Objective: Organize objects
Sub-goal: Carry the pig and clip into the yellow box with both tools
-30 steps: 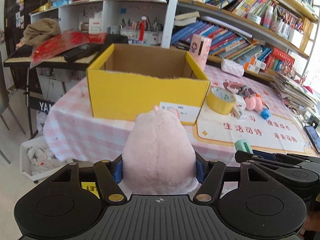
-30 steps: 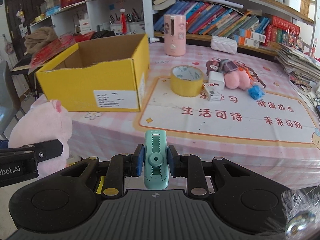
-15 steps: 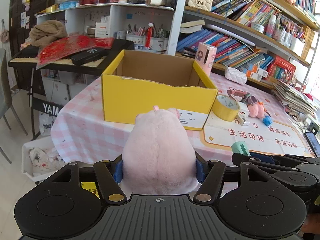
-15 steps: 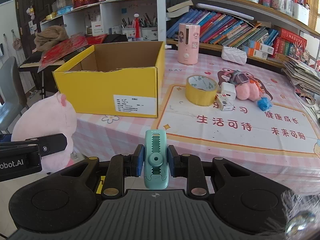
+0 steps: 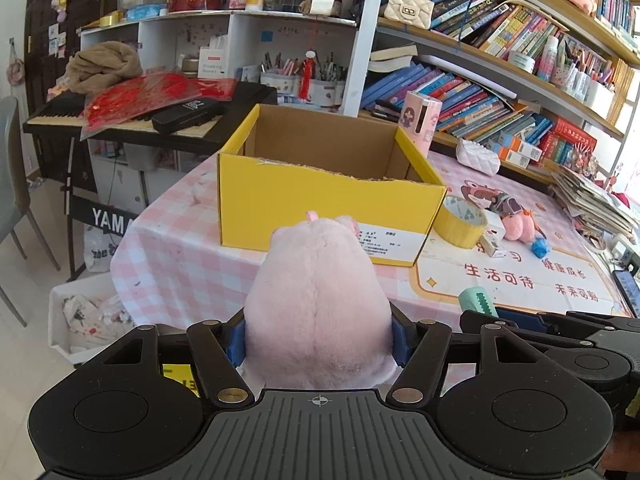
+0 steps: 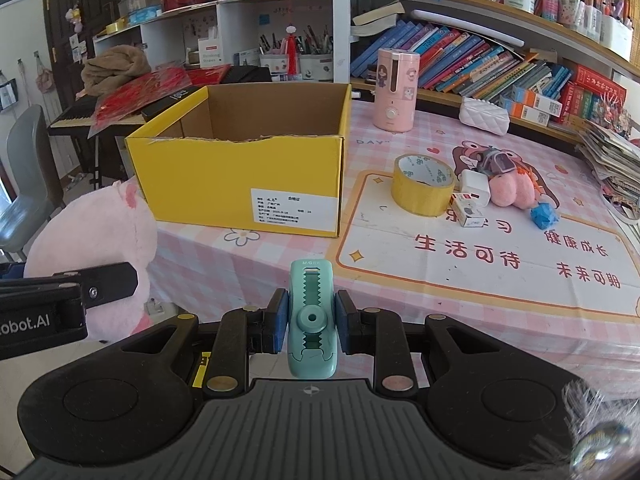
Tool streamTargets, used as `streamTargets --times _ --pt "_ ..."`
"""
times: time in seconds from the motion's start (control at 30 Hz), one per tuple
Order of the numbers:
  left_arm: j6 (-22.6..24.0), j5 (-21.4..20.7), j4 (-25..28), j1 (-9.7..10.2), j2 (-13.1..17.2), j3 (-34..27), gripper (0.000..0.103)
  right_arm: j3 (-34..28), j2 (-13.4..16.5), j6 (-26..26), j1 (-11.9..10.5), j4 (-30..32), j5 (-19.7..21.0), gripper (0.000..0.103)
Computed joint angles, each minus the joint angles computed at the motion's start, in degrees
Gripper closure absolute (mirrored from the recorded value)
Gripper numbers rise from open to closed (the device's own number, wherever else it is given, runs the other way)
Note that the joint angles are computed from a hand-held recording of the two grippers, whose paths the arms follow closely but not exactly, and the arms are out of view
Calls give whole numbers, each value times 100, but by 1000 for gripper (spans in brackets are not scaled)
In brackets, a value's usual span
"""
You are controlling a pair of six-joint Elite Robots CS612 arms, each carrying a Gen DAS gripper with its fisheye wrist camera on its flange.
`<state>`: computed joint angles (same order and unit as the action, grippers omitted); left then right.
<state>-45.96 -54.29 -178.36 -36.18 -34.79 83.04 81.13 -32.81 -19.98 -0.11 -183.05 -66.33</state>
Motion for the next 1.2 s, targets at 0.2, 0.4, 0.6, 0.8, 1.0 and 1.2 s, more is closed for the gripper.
streamTargets --times 0.2,0.4,0.6,0.8,1.0,1.2 --pt "169 -22 -93 42 34 -100 39 -104 28 -22 11 83 8 80" --pt "522 147 -174 116 100 -312 39 -398 137 63 36 121 171 80" --pt "865 369 -186 256 238 -716 38 -975 373 208 95 83 407 80" --pt "1011 637 -61 399 441 -1231 38 -1786 709 251 172 321 604 80" --pt "837 906 416 528 680 -1807 38 -2932 1265 293 277 595 608 80" --pt "673 901 1180 635 924 -2377 38 -3958 1768 -28 360 1388 658 80"
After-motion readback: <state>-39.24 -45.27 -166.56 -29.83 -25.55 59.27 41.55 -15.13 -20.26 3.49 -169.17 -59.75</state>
